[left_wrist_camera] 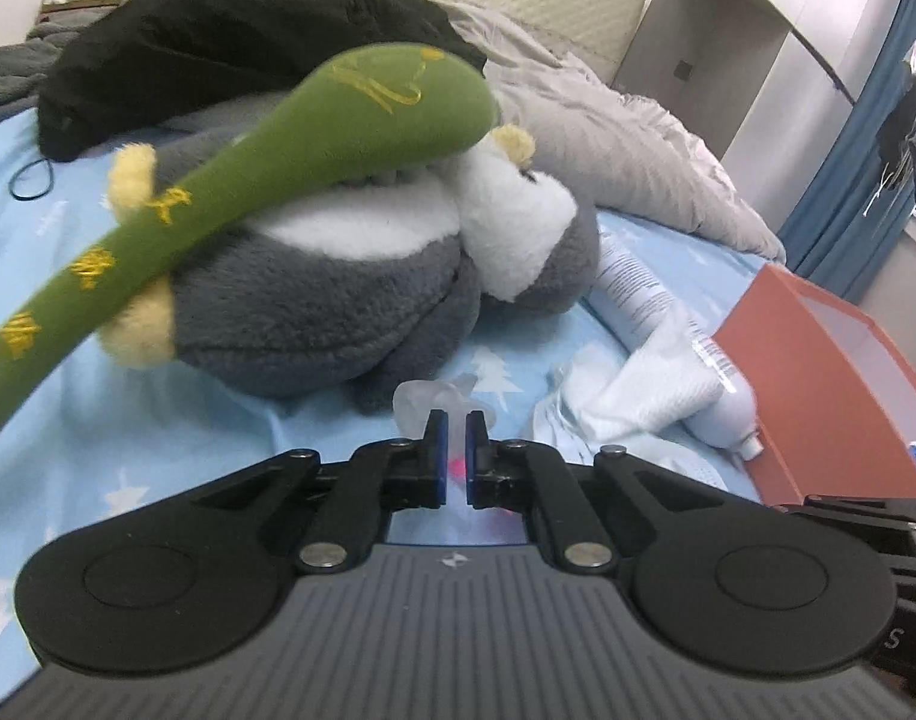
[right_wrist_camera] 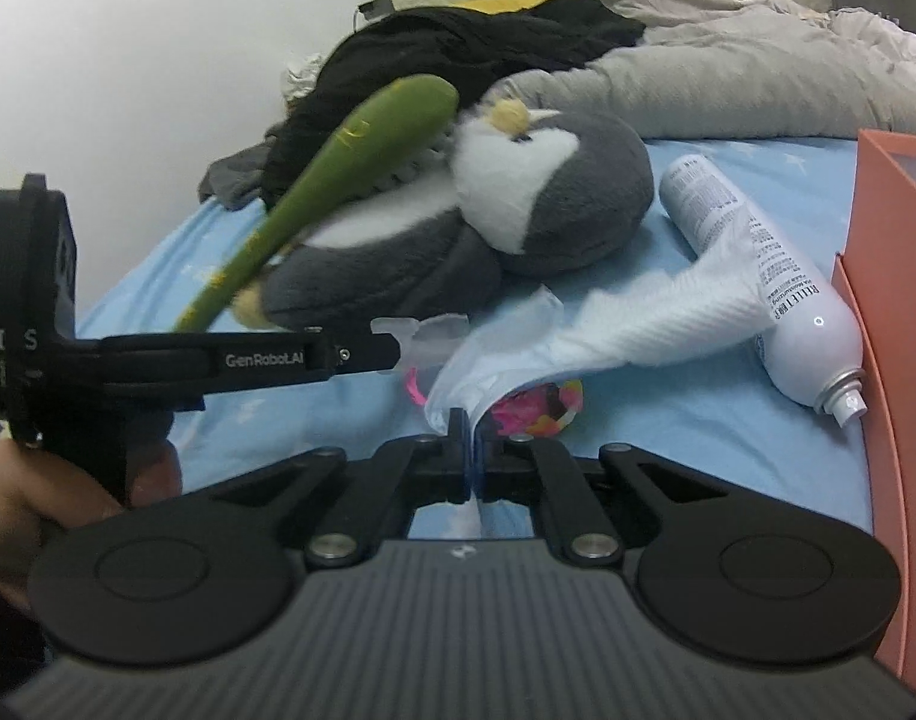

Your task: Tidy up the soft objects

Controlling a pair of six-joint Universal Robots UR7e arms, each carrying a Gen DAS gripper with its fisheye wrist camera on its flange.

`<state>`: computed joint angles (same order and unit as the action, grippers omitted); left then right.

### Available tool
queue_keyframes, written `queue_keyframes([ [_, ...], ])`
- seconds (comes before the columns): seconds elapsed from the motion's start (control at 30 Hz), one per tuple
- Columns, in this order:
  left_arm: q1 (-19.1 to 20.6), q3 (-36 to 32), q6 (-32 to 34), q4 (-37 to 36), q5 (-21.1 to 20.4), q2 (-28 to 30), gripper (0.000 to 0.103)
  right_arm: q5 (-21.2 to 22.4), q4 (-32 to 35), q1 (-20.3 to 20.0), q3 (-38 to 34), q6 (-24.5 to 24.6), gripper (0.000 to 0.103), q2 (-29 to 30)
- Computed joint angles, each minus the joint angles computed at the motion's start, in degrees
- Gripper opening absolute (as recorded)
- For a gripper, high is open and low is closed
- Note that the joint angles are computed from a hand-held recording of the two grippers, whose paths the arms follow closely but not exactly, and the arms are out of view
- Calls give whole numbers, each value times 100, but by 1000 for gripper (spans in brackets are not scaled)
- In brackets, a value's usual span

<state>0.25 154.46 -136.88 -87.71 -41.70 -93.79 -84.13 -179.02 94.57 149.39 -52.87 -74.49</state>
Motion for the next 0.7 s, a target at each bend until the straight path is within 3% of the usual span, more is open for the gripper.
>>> queue_keyframes([
  [0.2,-930,-225,-725,368,-785,281,6,106,753,-48,233,39,5,-970],
  [0.37,-1582,-375,-1238,238,-1414,701,6,101,1452,-226,466,-65,5,-1921],
  [0.7,-2388,-662,-1735,-399,-2288,1504,6,-121,3287,-971,703,-417,5,-3862],
])
